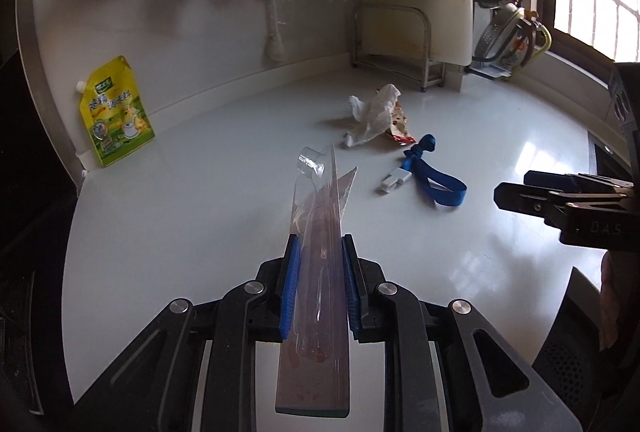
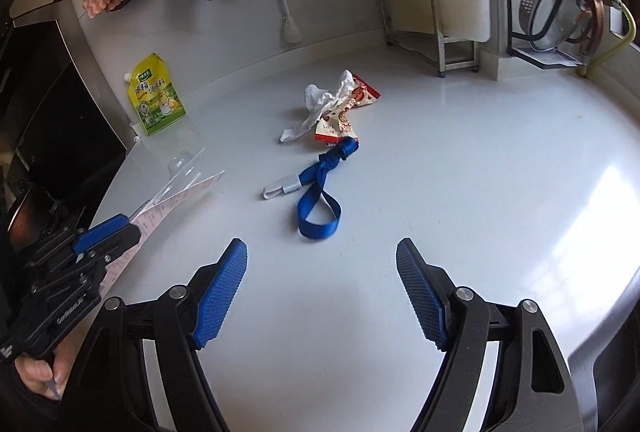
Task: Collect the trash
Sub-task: 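Grasp the blue lanyard with the right tool while the left tool holds the sleeve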
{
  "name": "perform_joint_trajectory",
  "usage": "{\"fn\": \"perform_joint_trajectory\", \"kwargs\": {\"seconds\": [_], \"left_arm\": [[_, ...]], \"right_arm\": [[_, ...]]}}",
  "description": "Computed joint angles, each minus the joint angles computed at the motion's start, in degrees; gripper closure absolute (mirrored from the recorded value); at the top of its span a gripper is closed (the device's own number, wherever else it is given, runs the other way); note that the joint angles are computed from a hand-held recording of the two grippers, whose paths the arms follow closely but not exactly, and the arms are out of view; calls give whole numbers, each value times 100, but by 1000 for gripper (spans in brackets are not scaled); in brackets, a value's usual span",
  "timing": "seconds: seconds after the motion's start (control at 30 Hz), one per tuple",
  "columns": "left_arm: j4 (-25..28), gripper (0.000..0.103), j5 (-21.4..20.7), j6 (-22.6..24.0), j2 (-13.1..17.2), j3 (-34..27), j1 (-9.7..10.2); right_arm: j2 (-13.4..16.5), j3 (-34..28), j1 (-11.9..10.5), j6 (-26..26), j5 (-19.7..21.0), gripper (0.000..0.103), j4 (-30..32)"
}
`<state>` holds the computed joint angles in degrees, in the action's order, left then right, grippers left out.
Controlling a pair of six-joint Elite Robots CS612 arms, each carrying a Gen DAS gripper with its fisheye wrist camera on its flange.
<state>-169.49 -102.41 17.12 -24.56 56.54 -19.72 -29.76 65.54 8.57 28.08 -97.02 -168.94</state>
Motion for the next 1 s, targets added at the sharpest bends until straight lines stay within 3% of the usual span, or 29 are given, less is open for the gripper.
{"fn": "perform_joint_trajectory", "kwargs": {"seconds": [0.23, 0.33, 0.6, 0.67, 0.8, 0.9, 1.0], "left_arm": [[-240, 82, 197, -214, 56, -64, 14], [-186, 82, 179, -328, 102, -151, 33], [-243, 82, 273, -469, 127, -168, 46], [-248, 82, 287, -511, 126, -158, 46], [-210, 82, 307, -578, 107, -120, 37], [-182, 82, 331, -598, 90, -86, 31], [-203, 82, 354, -616, 50, -4, 29]], "right_arm": [[571, -1226, -57, -269, -4, 29, 1187], [757, -1609, -33, -397, -205, 29, 1555], [936, -1890, -39, -305, -477, 31, 1862], [928, -1868, -32, -364, -478, 46, 1807], [968, -1970, 39, -731, -654, 65, 1940], [981, -2021, 77, -846, -663, 97, 2002], [969, -2015, 104, -822, -688, 100, 2033]]}}
